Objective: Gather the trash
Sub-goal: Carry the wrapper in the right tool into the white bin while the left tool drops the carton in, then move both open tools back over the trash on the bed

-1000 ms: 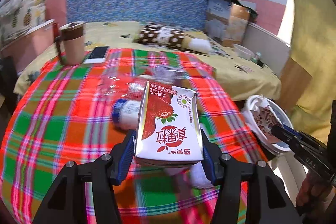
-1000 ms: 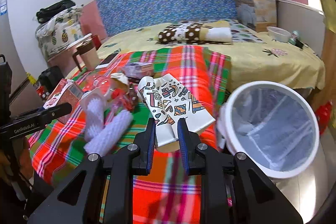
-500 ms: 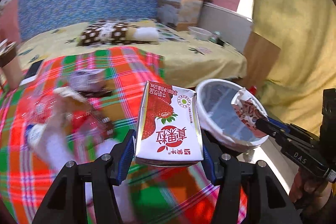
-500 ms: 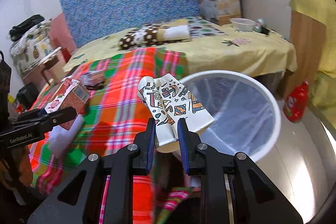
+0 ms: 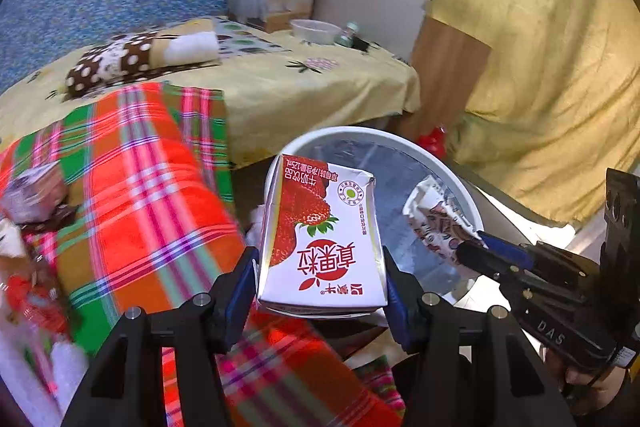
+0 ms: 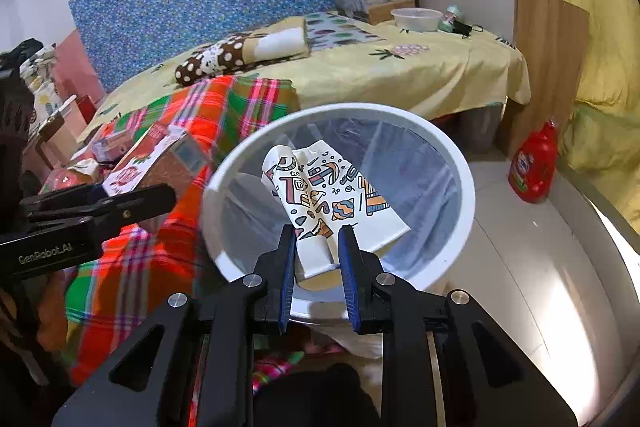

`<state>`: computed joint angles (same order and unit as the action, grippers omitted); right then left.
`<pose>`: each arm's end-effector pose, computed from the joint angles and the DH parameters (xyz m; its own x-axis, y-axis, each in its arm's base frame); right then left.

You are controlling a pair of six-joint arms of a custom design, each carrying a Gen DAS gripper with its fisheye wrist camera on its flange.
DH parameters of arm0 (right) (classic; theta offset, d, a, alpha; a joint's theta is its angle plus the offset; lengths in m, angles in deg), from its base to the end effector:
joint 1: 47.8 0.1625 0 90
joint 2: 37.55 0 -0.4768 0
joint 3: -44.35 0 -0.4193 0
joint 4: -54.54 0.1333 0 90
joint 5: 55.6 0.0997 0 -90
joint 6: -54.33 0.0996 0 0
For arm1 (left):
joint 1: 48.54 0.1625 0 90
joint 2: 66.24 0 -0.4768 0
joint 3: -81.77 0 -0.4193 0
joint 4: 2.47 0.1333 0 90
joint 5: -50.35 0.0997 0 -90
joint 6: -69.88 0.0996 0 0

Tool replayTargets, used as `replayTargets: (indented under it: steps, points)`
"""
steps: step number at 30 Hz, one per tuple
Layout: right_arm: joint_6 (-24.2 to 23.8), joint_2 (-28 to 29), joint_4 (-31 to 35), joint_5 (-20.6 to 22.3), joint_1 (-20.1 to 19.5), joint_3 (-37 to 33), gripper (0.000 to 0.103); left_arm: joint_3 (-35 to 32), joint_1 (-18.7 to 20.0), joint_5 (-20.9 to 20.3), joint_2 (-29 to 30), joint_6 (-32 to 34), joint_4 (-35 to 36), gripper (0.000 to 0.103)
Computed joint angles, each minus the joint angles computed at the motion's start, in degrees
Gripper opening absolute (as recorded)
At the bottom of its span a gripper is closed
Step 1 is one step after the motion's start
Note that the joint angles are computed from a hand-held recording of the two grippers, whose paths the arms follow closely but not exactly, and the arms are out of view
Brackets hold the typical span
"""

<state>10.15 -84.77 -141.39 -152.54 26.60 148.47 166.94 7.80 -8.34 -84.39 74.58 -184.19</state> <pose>-0.0695 -0.6999 0.1717 -0.7910 -0.1856 0.5830 -0.5228 0.7002 -0.4863 -0.2577 -0.7209 -0.1106 -0.7874 0.3538 -0.5048 0.5700 0.7297 -0.3778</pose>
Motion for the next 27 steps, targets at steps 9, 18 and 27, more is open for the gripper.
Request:
replayTargets:
  steps: [9,18,27]
  points:
    - [0.5,0.0,3.2,-0.4,-0.5,-1.4,0.024,-3.7,0.4,-1.5,2.2,0.5,3.6,0.057]
    - [1.1,0.4,3.1,-1.2,-0.6,-2.4,0.024,-4.1,0.8,-1.7,2.3,-0.1,2.4,0.058]
    - [0.7,-0.2,1.2,-0.1,-0.4,-1.1,0.026,-0.3,0.4,-2.1,0.3,-1.0,-2.0,0.059]
